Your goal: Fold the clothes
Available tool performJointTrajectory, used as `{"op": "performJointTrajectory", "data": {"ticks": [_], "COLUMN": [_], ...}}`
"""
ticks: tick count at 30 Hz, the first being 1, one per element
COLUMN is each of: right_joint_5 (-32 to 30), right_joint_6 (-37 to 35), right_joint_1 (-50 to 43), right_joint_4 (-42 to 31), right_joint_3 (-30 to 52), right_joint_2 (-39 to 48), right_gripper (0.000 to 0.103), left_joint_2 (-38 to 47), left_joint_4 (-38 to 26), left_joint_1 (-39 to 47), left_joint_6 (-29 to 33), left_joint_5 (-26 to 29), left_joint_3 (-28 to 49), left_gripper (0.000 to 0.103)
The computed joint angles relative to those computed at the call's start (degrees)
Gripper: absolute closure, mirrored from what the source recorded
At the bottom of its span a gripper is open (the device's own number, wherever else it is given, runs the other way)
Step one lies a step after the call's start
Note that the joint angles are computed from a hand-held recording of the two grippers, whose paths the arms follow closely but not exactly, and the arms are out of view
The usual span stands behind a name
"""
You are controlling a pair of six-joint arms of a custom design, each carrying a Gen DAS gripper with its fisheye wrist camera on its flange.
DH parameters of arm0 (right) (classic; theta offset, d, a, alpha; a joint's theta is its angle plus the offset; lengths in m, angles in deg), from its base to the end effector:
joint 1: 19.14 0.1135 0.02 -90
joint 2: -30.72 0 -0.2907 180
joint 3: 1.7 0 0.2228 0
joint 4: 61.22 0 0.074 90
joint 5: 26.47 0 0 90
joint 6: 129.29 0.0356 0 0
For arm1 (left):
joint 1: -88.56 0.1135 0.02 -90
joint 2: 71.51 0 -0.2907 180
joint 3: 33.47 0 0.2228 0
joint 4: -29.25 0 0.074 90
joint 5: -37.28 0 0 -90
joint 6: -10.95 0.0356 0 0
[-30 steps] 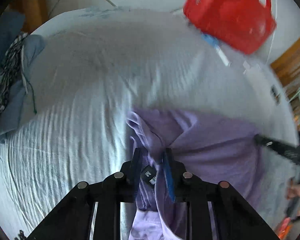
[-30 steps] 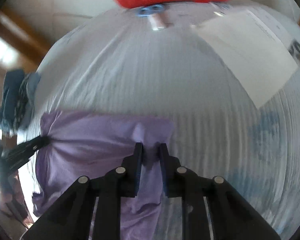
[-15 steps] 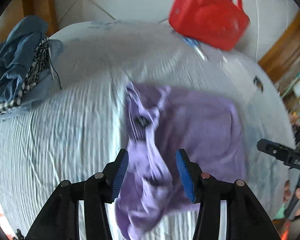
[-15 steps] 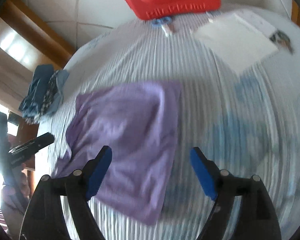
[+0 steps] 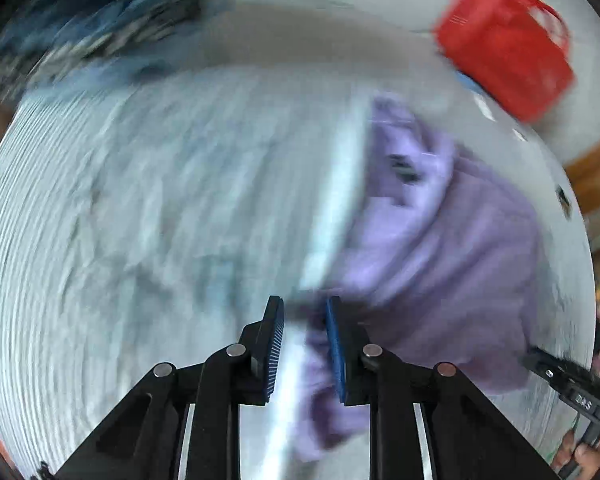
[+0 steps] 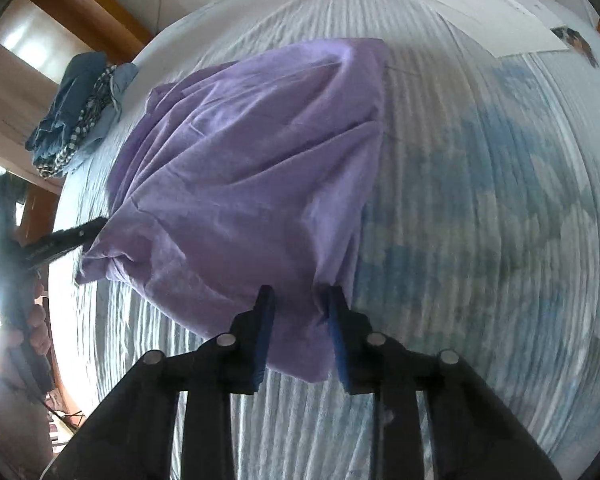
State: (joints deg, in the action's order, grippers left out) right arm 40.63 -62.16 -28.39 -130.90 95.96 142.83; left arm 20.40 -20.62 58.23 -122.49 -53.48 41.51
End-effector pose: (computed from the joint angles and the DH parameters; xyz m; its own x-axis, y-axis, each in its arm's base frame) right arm 0.3537 -0.0436 0.2210 -0.9469 -0.2085 -0.2447 -0.2813 0.9058 0.3169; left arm 0.2471 -0.1440 0.2384 -0.9201 -0.2582 -0.2944 -0.1821 0.9477 -0.2620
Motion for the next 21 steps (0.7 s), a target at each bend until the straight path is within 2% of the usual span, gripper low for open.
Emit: {"op": "performJointTrajectory", "data": {"ticks": [2,4,6,8,10,12,18,21], "right_joint_5": [-0.22,-0.18,-0.93,-2.56,-3.85,-3.72,-6.37,-7.28], "right_joint_6": [-0.12,-0.11,-0.78,-0.98,-0.16,0.74,1.77,1.56], "right_joint_1": [-0.28,-0.61,-1.53,-2.5,-2.59,-2.39,-0.48,0.46], "right_joint_4": [-0.64,-1.91,-1.51,-1.03,-1.15,-0.83,1.46,1.16], "right_joint_3": [0.24,0.97,0.41,0.08,0.78,1.43,0.18,0.32], "right_joint_2": [0.09,0.37,-0.4,-1.89,-2.31,-2.3,-2.32,-0.63], "right_gripper": [0.077,0.075,0.075,0.075,0.067,0.051,0.049,0.049], "left_joint_2": [-1.3,-3.85,-5.36,-4.51,-1.58,2.77,15.09,20.85], "left_joint_4": [-1.96,-0.84,-0.8,-2.05,-3.46,-4.39,-7.04,-7.94], "left_joint_1": [0.86,1.52,0.0,-2.55,-4.62,-5.59,-5.84,-5.16], "left_joint_6": [-0.2,0.13,0.92,2.1,4.21,6.7,13.28,14.87], "left_joint_5": [-1.52,0.32,0.26,-2.2,-4.46,-5.46,-7.48,-6.34], "left_joint_3": [-0.55,-1.6,-0.44,2.18,6.34,11.45,25.98,32.69], "left_gripper": [0.08,0.078,0.071,0.06,0.057,0.057,0.057,0.057]}}
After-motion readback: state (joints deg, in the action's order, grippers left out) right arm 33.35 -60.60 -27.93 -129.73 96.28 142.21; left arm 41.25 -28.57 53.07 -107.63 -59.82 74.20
